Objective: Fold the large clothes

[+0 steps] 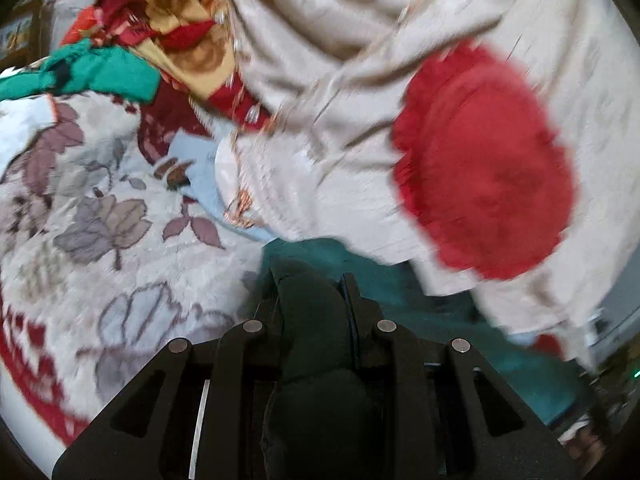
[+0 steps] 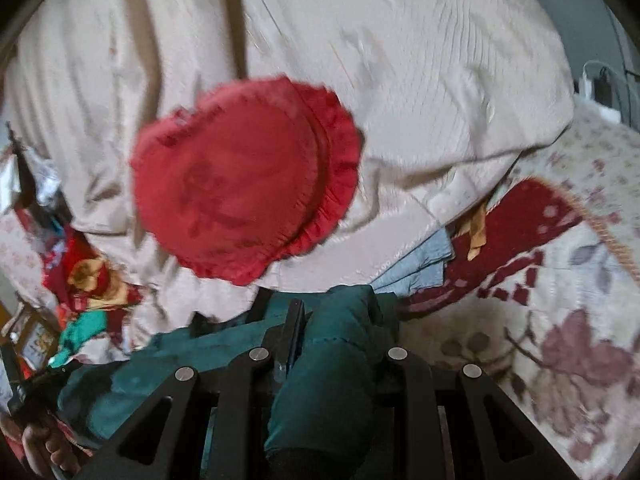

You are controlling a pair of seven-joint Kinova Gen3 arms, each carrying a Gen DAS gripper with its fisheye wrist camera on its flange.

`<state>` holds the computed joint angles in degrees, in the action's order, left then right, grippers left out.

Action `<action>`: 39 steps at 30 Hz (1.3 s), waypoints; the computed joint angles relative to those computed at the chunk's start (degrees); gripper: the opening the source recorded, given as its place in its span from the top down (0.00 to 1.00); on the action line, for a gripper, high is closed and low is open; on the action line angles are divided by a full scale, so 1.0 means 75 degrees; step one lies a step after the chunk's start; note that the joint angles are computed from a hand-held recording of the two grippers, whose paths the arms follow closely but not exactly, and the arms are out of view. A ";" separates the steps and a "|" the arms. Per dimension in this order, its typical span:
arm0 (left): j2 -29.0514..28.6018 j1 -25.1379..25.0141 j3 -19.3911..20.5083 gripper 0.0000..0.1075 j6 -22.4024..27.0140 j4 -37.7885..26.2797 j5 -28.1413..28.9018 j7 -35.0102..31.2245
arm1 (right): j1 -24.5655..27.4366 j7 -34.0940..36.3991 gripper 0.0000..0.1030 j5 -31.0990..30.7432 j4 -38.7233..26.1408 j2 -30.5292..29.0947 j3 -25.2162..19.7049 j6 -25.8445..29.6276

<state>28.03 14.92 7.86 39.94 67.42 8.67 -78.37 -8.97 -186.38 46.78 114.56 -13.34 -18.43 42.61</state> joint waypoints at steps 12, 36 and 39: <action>0.1182 -0.0732 0.0758 0.72 0.0343 -0.0671 0.1085 -0.1444 | -0.0051 -0.0601 0.73 0.0229 0.0680 0.1620 0.1459 -0.2386; -0.1115 -0.0447 0.0445 0.34 -0.0441 0.1752 0.1499 -0.3709 | -0.0267 0.2637 0.17 -0.1354 0.0006 -0.0092 -0.0453 -0.0354; -0.0791 -0.0137 0.0404 0.34 -0.0252 0.1346 0.1126 -0.3374 | -0.0305 0.3336 0.17 -0.1921 -0.0247 0.0391 -0.0085 -0.0368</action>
